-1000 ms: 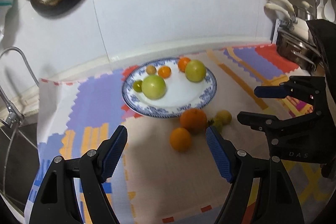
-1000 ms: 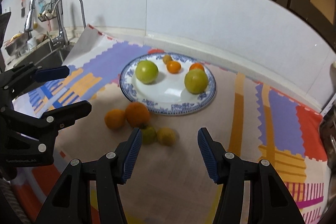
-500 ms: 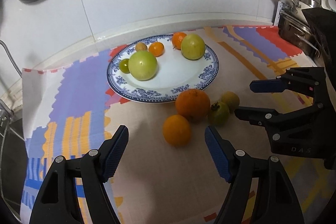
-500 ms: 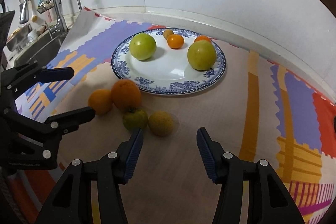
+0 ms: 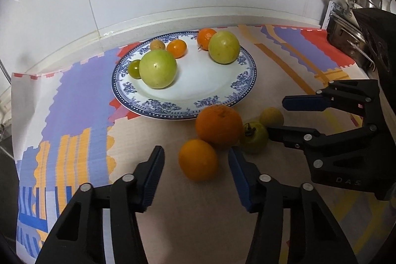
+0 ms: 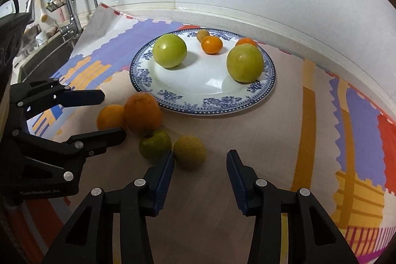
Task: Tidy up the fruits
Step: 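Grasp an orange with the left tool while the right tool grasps a yellowish fruit, then carry both fruits onto the plate and open both tools to release them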
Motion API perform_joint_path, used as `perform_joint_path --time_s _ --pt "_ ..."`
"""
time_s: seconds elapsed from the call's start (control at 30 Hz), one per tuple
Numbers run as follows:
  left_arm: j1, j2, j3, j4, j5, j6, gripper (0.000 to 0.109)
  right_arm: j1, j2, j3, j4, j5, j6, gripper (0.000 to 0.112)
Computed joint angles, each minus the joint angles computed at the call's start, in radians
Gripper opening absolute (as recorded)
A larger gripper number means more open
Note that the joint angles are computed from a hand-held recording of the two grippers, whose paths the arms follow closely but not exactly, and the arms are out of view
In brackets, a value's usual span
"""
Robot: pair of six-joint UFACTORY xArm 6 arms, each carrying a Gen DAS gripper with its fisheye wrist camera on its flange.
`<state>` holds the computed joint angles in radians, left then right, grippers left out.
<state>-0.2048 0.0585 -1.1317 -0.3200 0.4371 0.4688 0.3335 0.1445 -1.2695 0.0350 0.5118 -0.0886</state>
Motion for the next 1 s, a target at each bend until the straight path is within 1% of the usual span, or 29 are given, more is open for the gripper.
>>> perform_joint_path --time_s 0.07,0.13,0.23,0.3,0.43,0.5,0.63,1.0 --pt "0.002 0.003 -0.005 -0.007 0.012 -0.001 0.043 0.001 0.007 -0.006 0.006 0.003 -0.008 0.043" --pt "0.004 0.006 -0.012 -0.019 0.03 0.006 0.038 0.003 0.014 -0.015 0.04 0.014 -0.03 0.037" --pt "0.005 0.004 -0.008 -0.021 0.027 0.003 0.034 0.007 0.02 -0.019 0.057 0.015 -0.039 0.032" --pt "0.006 0.004 -0.008 -0.03 0.027 0.012 0.034 0.009 0.018 -0.016 0.065 0.01 -0.039 0.03" --pt "0.007 0.002 -0.004 -0.053 0.025 0.032 0.034 0.011 0.009 -0.003 0.058 -0.003 -0.016 0.03" --pt "0.009 -0.001 -0.006 -0.076 0.039 0.048 0.034 0.014 0.001 0.006 0.055 -0.015 -0.004 0.03" --pt "0.008 -0.015 0.005 -0.08 0.034 0.051 0.034 0.015 -0.011 0.017 0.061 -0.025 0.014 0.03" --pt "0.006 -0.091 0.055 -0.137 0.012 0.095 0.034 0.025 -0.084 0.074 -0.012 -0.052 0.136 0.03"
